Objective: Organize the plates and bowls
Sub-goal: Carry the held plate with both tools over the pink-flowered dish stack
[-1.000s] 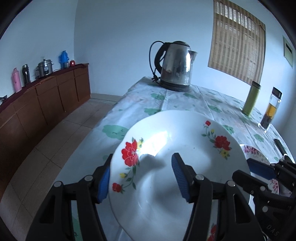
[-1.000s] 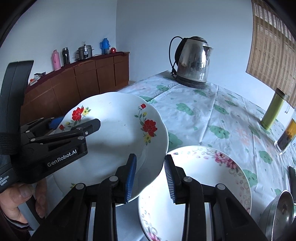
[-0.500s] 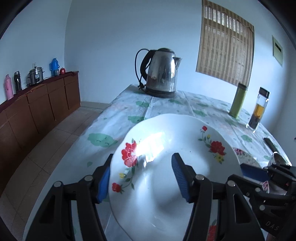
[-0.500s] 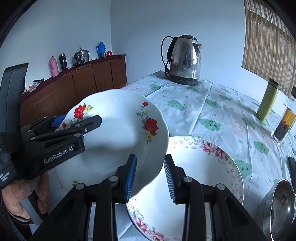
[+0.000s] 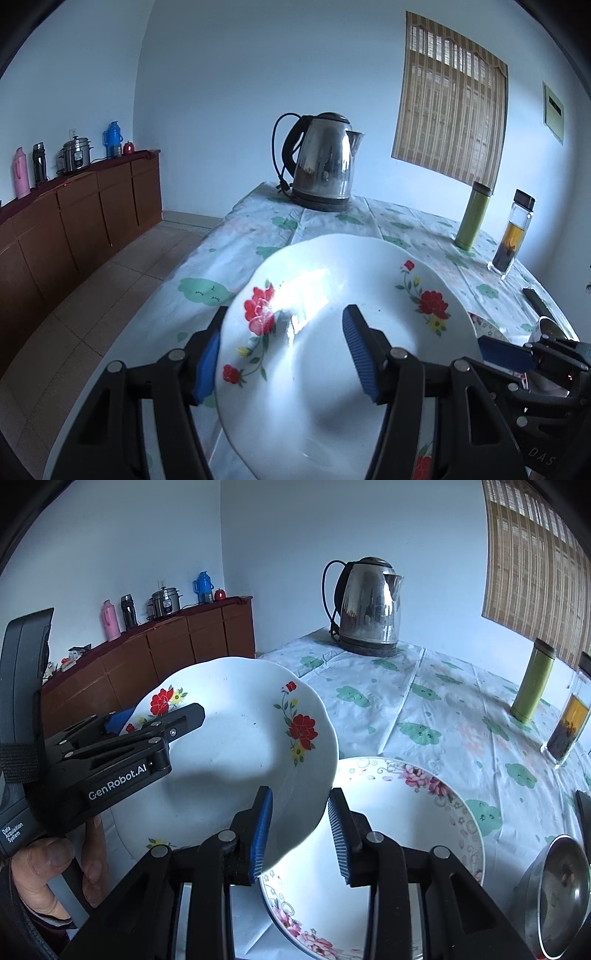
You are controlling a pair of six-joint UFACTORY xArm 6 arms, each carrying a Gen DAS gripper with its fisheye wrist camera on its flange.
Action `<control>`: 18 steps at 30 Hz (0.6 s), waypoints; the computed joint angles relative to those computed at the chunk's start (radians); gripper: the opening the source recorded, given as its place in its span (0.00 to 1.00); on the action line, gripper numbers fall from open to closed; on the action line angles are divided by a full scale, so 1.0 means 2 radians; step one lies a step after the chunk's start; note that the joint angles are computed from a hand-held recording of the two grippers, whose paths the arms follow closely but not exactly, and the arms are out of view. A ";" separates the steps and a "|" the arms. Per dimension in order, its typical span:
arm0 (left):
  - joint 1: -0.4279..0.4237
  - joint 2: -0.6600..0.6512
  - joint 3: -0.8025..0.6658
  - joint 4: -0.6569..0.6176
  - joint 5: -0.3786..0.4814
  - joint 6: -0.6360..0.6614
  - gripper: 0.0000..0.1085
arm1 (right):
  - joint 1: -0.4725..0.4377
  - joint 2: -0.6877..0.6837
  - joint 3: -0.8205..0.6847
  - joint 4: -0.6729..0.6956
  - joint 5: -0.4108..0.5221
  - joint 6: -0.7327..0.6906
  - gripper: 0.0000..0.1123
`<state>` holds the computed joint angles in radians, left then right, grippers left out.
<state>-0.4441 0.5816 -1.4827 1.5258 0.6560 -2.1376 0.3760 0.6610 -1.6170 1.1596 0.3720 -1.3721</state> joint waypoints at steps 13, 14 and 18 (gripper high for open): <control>-0.017 0.018 -0.045 -0.036 0.018 0.045 0.55 | -0.015 -0.010 0.006 0.009 0.001 -0.002 0.30; -0.019 0.020 -0.050 -0.039 0.020 0.051 0.55 | -0.017 -0.007 0.004 0.004 0.003 0.005 0.30; -0.028 0.037 -0.082 -0.051 0.030 0.079 0.55 | -0.027 -0.003 -0.002 -0.005 0.006 0.021 0.30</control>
